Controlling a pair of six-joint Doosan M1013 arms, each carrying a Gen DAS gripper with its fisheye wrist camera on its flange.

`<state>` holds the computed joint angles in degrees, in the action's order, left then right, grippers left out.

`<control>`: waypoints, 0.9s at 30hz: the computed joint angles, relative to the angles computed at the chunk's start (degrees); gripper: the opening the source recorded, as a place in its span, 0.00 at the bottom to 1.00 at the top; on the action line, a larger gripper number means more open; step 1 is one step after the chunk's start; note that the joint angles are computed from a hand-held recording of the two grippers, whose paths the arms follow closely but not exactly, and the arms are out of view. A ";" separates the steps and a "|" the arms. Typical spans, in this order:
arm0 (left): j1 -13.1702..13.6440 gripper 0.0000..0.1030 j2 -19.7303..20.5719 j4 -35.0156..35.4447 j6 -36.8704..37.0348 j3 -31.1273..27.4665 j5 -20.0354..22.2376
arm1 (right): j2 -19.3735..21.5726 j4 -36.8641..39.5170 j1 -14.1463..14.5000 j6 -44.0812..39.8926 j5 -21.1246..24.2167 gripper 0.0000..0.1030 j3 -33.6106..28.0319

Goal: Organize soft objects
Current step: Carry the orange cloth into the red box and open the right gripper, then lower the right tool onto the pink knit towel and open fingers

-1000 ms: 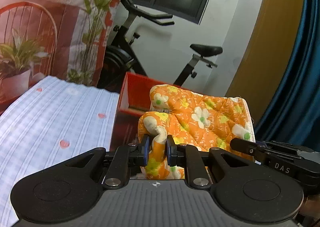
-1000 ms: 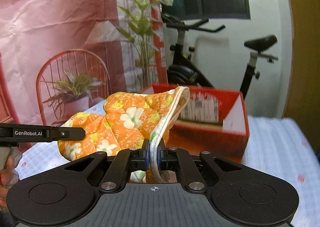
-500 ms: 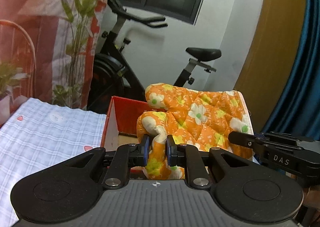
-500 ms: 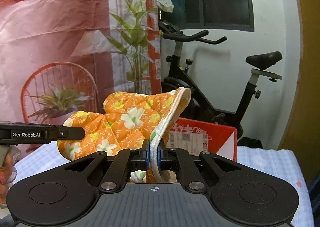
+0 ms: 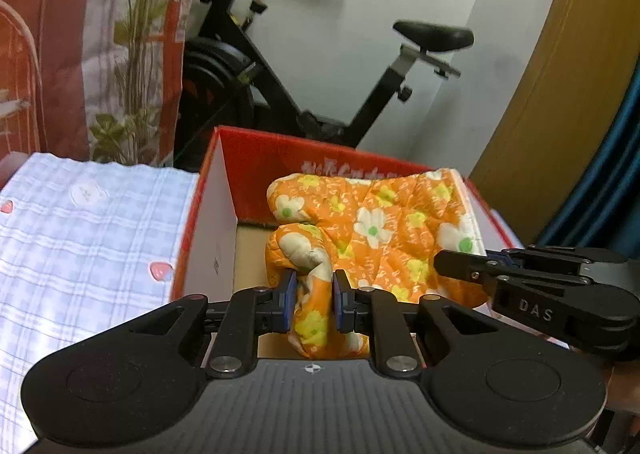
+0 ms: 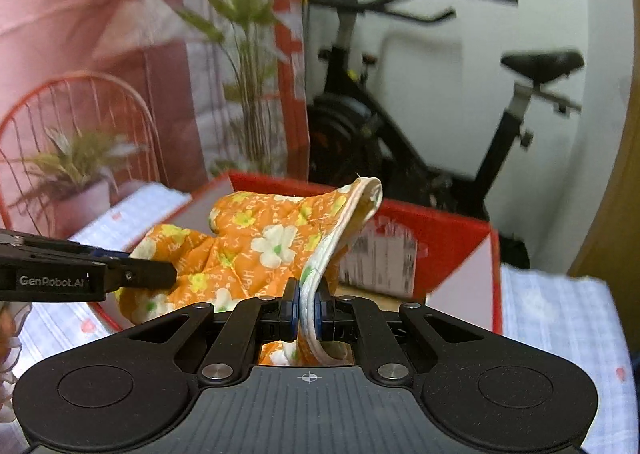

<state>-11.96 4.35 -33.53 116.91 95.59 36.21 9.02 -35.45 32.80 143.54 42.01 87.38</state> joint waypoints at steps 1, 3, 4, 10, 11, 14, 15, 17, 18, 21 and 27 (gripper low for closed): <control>-0.13 0.18 0.18 0.63 -0.21 -0.04 0.14 | 0.36 1.55 -0.30 0.05 0.36 0.07 -0.13; -0.15 0.18 0.48 0.88 0.06 0.01 0.81 | 0.89 4.20 -0.84 0.16 1.08 0.07 -0.22; -0.23 0.18 0.61 1.03 -0.13 -0.02 0.91 | 1.13 4.76 -0.96 0.49 1.52 0.07 -0.27; -0.08 0.34 0.26 1.22 0.26 0.65 0.10 | 1.22 5.77 -1.34 4.51 2.67 0.13 0.82; -0.12 0.39 0.19 1.20 0.13 0.65 -0.27 | 1.26 5.22 -1.19 5.21 3.40 0.18 0.89; 0.48 0.42 -0.64 -2.22 3.10 1.39 -0.65 | 0.79 2.45 -0.60 7.69 4.15 0.22 1.63; 0.59 0.42 -1.01 -2.19 3.42 1.51 -0.54 | 0.53 1.79 -0.47 8.30 4.27 0.22 1.85; 0.53 0.42 -1.62 -1.99 3.78 1.76 -0.86 | -0.03 0.28 0.01 9.48 4.53 0.22 2.18; 0.60 0.42 -2.06 -2.17 4.08 1.96 -0.90 | -0.34 -0.20 0.21 9.65 4.65 0.22 2.31; 1.04 0.43 -3.40 -3.67 5.41 2.54 -0.07 | -1.36 -1.37 1.08 9.37 4.77 0.22 2.63; 1.82 0.45 -7.25 -4.79 6.81 5.34 1.75 | -3.81 -3.24 4.11 9.38 3.91 0.22 3.98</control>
